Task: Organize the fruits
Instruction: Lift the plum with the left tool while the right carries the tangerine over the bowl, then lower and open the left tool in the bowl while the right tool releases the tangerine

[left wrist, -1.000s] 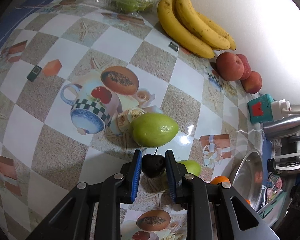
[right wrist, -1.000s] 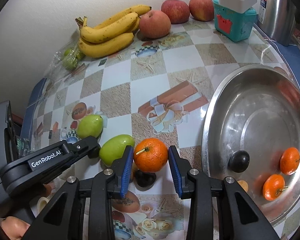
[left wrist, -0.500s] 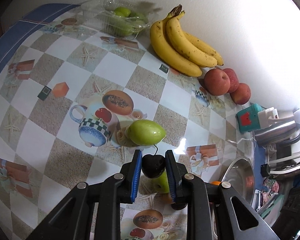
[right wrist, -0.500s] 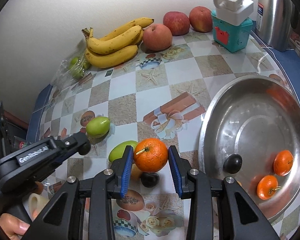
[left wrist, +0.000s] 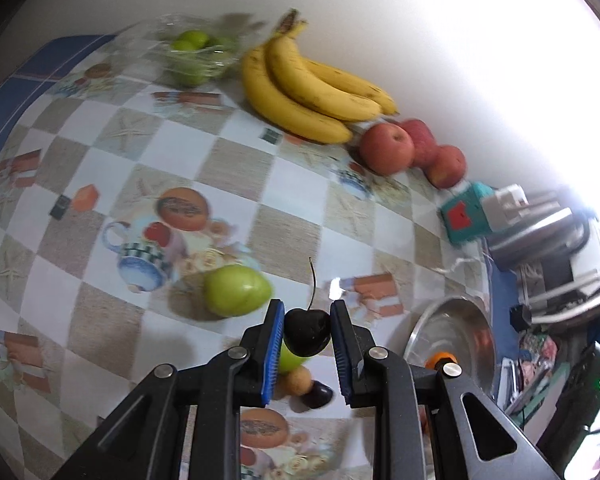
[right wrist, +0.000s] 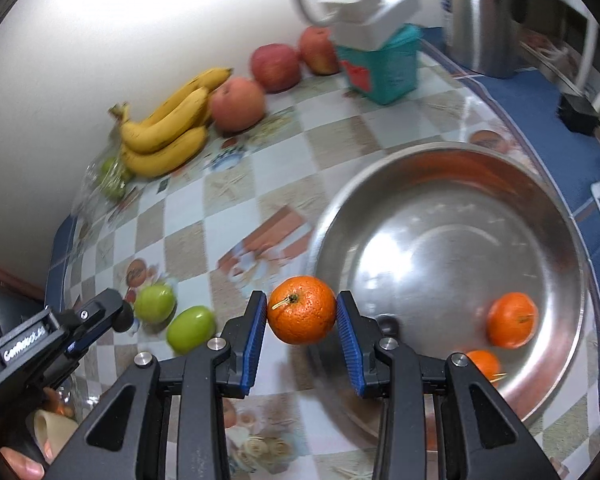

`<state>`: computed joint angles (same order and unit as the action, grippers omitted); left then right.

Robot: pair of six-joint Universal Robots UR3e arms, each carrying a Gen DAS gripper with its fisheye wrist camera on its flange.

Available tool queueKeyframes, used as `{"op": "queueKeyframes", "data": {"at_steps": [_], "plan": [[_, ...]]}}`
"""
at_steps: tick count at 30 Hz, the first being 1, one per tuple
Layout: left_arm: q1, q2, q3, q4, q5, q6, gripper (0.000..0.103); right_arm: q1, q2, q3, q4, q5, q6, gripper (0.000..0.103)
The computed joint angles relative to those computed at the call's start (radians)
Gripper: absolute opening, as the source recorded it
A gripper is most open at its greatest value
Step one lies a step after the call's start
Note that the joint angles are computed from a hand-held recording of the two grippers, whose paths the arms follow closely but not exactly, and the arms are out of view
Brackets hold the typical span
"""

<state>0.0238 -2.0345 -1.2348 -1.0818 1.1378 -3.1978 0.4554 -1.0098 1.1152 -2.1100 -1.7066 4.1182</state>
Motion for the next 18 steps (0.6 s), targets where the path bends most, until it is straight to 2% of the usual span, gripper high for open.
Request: {"op": "queueKeyframes", "data": {"at_steps": [7, 13, 18], "plan": [[-0.093, -0.003, 0.020, -0.005, -0.006, 0.030, 0.025, -0.038, -0.154, 0.220, -0.038, -0.037, 0.069, 0.037], [-0.193, -0.020, 0.037, -0.005, -0.023, 0.077, 0.025, -0.062, -0.248, 0.331, -0.040, -0.080, 0.106, 0.037], [-0.249, -0.051, 0.036, 0.034, -0.004, 0.096, 0.025, -0.078, -0.296, 0.395, -0.053, -0.094, 0.127, 0.037]]}}
